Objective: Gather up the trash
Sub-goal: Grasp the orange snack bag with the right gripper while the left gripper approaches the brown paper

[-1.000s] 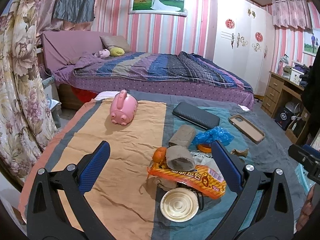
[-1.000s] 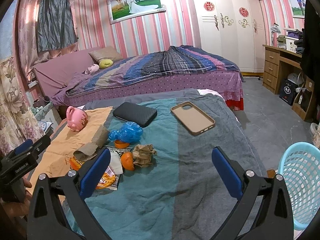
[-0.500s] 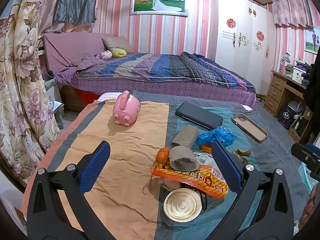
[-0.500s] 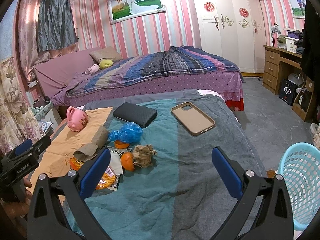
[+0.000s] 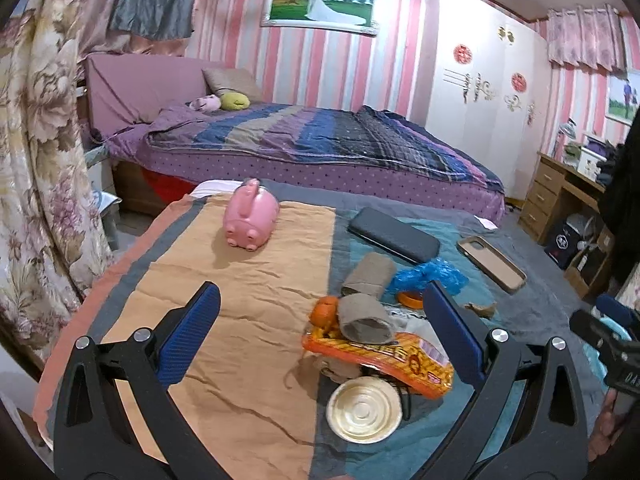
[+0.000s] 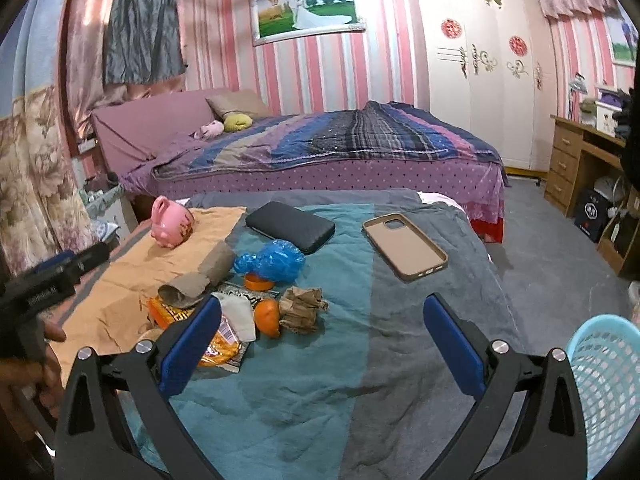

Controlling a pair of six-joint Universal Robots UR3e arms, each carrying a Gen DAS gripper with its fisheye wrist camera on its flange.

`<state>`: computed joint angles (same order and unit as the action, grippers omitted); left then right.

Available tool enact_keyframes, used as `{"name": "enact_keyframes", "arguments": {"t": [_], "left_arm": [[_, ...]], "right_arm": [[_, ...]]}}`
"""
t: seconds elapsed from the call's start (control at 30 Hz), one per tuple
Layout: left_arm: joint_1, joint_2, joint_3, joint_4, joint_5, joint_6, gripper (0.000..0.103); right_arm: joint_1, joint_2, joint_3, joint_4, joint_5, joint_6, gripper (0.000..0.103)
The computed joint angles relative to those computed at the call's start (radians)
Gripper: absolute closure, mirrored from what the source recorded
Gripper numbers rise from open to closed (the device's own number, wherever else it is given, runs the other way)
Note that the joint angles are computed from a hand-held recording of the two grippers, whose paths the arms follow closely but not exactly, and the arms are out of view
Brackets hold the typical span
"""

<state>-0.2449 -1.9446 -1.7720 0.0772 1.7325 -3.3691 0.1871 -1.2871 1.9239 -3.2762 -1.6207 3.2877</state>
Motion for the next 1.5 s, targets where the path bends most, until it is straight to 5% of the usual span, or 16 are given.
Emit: {"name": "enact_keyframes", "arguments": {"t": [0.33, 0.67, 0.97, 1.3, 1.5], "left_arm": [[0.042, 0.024, -0.053, -0.005, 0.018, 0.044, 0.005], [0.143, 0.070, -0.143, 0.008, -0.076, 0.058, 0.005], [0.184, 0.090, -0.180, 0.024, -0.119, 0.076, 0.005], [0.179, 0.089, -0.172, 0.014, -0.127, 0.086, 0.005], [0.168, 0.084, -0.164, 0.008, -0.122, 0.083, 0.005]], "right_arm": [[0.093, 0.102, -0.100, 0.013, 0.000, -0.048, 0.004], [0.246, 0.338, -0.396, 0.157, -0.086, -0.073, 0.006], [0.290, 0.468, -0.587, 0.316, -0.161, -0.071, 0.028], [0.251, 0.442, -0.543, 0.294, -0.100, -0.063, 0.096], [0.231, 0.387, -0.464, 0.210, -0.085, -0.077, 0.102]]}}
